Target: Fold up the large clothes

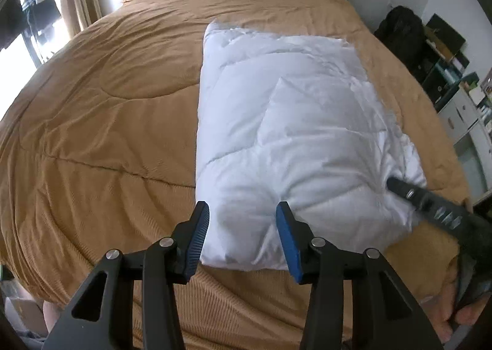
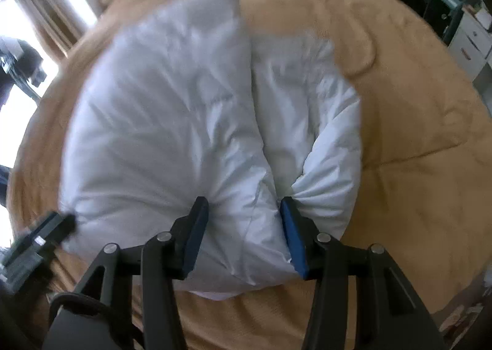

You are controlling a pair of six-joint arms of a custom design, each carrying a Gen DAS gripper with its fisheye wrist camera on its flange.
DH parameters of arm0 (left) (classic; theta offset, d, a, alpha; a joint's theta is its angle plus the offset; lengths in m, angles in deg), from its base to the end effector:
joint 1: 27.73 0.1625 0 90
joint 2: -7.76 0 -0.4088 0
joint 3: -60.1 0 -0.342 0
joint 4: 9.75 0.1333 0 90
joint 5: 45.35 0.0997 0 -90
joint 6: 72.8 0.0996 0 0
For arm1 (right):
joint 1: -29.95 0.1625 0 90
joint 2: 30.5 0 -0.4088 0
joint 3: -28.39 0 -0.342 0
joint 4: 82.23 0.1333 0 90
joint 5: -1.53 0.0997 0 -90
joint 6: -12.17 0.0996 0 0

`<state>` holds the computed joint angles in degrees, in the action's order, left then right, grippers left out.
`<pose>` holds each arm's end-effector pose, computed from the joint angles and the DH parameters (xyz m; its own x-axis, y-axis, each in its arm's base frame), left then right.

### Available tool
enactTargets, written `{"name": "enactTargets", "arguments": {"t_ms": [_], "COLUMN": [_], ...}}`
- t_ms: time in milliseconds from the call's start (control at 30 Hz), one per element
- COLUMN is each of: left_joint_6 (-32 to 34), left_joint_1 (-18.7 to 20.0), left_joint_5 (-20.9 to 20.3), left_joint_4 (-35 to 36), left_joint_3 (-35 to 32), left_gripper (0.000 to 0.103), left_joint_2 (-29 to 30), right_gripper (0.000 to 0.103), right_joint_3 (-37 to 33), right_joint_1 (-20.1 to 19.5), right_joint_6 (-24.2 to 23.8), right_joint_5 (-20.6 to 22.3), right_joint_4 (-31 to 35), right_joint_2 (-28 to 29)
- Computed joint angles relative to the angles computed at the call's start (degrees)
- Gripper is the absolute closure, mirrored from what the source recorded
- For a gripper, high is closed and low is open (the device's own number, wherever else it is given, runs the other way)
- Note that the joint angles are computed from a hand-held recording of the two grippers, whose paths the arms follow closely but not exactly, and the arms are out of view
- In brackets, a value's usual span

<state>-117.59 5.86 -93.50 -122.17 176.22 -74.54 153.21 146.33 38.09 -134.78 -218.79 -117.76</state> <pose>-0.2410 -0.3999 0.2848 -0.7898 0.1101 -0.6034 0.3666 0.8734 -0.3205 0.2326 -0.3310 0.3100 -0.7936 0.2019 0.5740 -0.1022 0.8857 -0.4529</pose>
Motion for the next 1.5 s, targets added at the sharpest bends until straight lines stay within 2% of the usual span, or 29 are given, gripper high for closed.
{"name": "enactTargets", "arguments": {"t_ms": [100,233,267,333,367,400,467,533,667,800,967,1133,1333,1500], "left_joint_6": [-3.34,-9.68,-11.37,-13.98,-15.18,-15.69,-17.99,-19.76,-23.38,-24.91,-26.27,-26.64,-29.45,-29.18], "left_joint_1": [-0.86,-3.89,-4.76,-5.81,-6.28,-6.58,-7.87,-8.87,-11.43,-13.13,-14.58,-14.40,-14.39,-13.67], "left_joint_5": [-0.12,4.34,5.33,6.10,6.13,6.07,6.59,7.02,7.32,7.06,6.43,4.98,5.79,4.70], "left_joint_4": [3.42,15.55,18.99,23.57,25.51,26.66,31.42,35.82,43.21,45.20,46.21,47.26,50.46,49.64], "left_joint_3": [-0.87,-5.02,-6.39,-8.71,-9.92,-10.79,-13.33,-15.45,-18.69,-19.83,-20.59,-20.47,-20.90,-20.95], "left_gripper": [0.059,0.055,0.052,0.031,0.026,0.019,0.019,0.018,0.015,0.001,0.000,0.000,0.000,0.000], "left_joint_2": [-2.17,-2.80,-2.77,-2.81,-3.02,-3.11,-3.03,-2.59,-2.52,-3.63,-5.04,-5.87,-6.17,-6.69], "right_gripper": [0.054,0.052,0.050,0.042,0.036,0.027,0.020,0.019,0.003,0.000,0.000,0.000,0.000,0.000], "right_joint_3": [-1.81,-4.07,-4.81,-6.95,-8.75,-9.79,-12.07,-14.19,-18.25,-19.48,-22.29,-23.94,-24.93,-25.12], "right_joint_1": [3.76,8.03,9.73,12.94,12.04,12.86,13.42,14.99,16.45,19.38,21.77,23.73,23.76,23.43], "right_joint_6": [1.66,4.83,7.00,12.25,12.04,14.23,16.76,20.95,26.05,26.45,26.87,29.64,31.62,31.84], "right_joint_5": [-0.26,-1.49,-2.60,-4.92,-5.84,-6.38,-6.47,-6.75,-7.10,-7.10,-5.70,-5.20,-4.71,-4.24], "right_joint_4": [-0.28,4.16,7.48,14.85,16.19,18.97,22.70,27.77,37.83,38.38,41.03,42.84,46.10,46.77], "right_joint_2": [-0.10,-1.13,-1.27,-0.74,-0.16,0.11,0.63,0.80,2.60,3.02,4.50,5.20,5.68,6.02]}}
